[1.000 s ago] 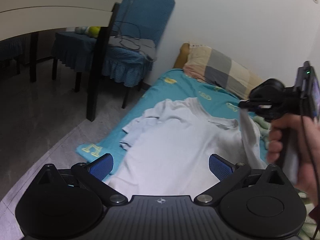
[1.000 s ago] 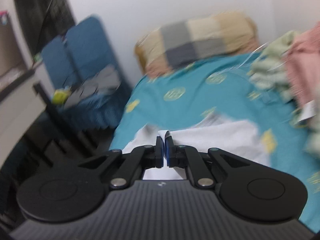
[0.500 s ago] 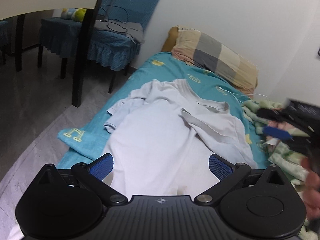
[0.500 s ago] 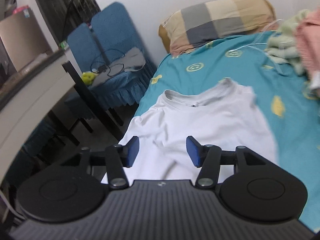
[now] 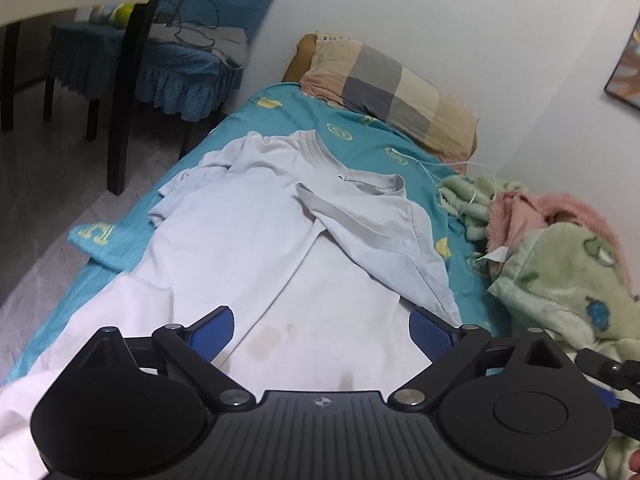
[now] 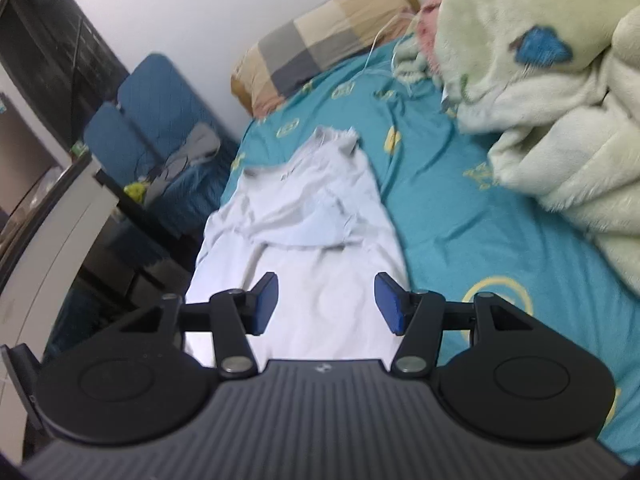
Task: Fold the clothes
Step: 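Fold the held sleeve across the shirt body with the right gripper and release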
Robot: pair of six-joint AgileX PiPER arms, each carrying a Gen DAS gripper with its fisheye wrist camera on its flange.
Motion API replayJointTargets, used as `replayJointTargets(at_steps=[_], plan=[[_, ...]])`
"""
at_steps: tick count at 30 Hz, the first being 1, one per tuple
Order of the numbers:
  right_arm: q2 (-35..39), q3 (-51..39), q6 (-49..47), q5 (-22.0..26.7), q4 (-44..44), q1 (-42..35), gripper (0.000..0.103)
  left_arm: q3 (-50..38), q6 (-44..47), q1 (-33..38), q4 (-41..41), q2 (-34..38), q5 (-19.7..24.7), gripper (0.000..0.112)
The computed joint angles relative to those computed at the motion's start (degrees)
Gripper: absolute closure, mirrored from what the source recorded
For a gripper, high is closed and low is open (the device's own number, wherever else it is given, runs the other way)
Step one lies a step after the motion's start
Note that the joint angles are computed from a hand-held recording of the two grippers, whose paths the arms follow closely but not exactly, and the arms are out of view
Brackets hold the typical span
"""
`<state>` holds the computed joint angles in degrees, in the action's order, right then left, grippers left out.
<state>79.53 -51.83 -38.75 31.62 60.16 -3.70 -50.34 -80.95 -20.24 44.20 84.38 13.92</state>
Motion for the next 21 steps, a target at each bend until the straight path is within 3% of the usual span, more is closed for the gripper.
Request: replayJointTargets(at_steps=[5,11,15,18,19,20,21], plan=[[3.9,-1.1,-6.7,-0.2,5.8,-4.2,0.046,-17.8,3.8,-3.5,-3.9,15.0,2.6,0.026],[10.0,-3.8,-6.2,0.0,6.4,-8.6,0.046,-45.3,12.3,-6.5,-12.3,37.7,8.6,0.039],[14.5,-5.9,-6.6,0.2,7.5,-10.0,0.046,-58.4,18.5,-6.8,-16.9,48.0,12.5,0.052],[17.0,-7.3,-7.3,0.6,8.0,-9.7,0.046,-61.2,19.5,-6.4,-16.9,50.7,12.3,0.084],[17.7,-7.8,-7.4,0.6,8.0,-9.5,0.046,-60.5,18.8,-6.3,-16.0,50.5,11.8,0.101],[18.3,-8.2,-7.3,0.7,7.6,-9.3,0.046,-59.1,17.6,-6.0,-15.0,49.8,10.6,0.109],[18.9,-8.6,-7.1,0.8,7.2,-9.1,0.046,-55.8,15.4,-5.5,-13.7,48.0,8.0,0.110]])
